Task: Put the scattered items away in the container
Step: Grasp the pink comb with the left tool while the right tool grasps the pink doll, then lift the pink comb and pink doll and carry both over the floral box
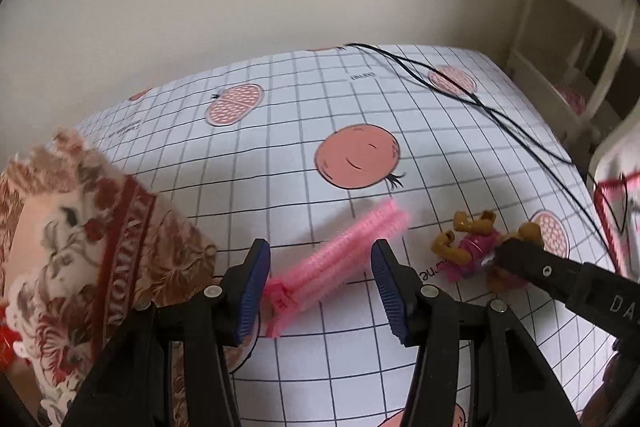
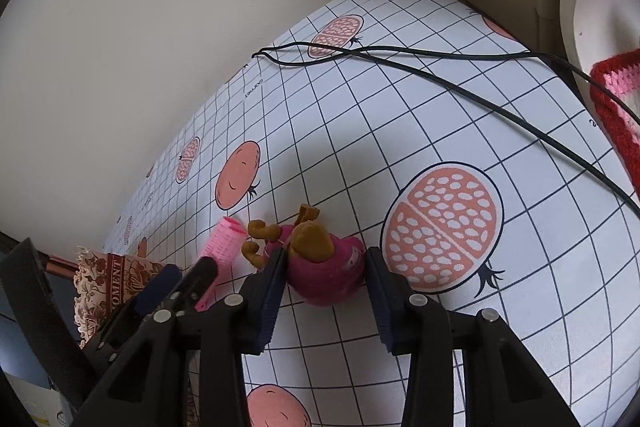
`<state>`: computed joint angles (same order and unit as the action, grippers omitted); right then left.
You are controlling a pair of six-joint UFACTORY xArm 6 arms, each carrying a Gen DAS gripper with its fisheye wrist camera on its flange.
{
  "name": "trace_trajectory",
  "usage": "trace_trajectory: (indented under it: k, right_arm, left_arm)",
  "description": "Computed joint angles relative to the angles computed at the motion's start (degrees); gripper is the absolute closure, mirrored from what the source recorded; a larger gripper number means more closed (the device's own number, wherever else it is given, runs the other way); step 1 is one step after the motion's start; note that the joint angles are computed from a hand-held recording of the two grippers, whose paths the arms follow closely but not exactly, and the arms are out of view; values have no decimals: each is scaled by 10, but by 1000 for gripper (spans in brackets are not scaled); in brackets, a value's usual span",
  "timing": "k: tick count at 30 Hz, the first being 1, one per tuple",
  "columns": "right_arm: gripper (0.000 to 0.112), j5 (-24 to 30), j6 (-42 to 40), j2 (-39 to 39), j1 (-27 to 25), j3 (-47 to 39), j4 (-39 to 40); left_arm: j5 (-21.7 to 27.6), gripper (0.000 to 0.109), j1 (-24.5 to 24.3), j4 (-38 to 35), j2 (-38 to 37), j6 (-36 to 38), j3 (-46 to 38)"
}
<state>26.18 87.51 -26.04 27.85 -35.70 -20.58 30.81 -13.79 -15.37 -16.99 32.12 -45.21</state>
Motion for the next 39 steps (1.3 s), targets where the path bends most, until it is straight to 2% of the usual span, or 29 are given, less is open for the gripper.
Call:
trace_trajectory:
  k: [18, 26, 30, 34, 39]
  right_arm:
    - [70, -3, 3, -1, 0, 2, 0]
    - [70, -4, 6, -1, 0, 3, -1]
    - [70, 8, 8, 0, 4, -2, 5]
    - [70, 19, 6, -3, 8, -3, 21]
    - [70, 34, 5, -12, 18, -2, 45]
  left_arm:
    - [-46, 54, -27, 95, 20, -53, 15]
    - [-40, 55, -26, 99, 13, -71, 19]
    - [-42, 59, -27, 118, -1, -91, 33]
    - [-31, 65, -21, 131, -16, -108, 41]
    - [20, 71, -12, 120, -39, -134, 43]
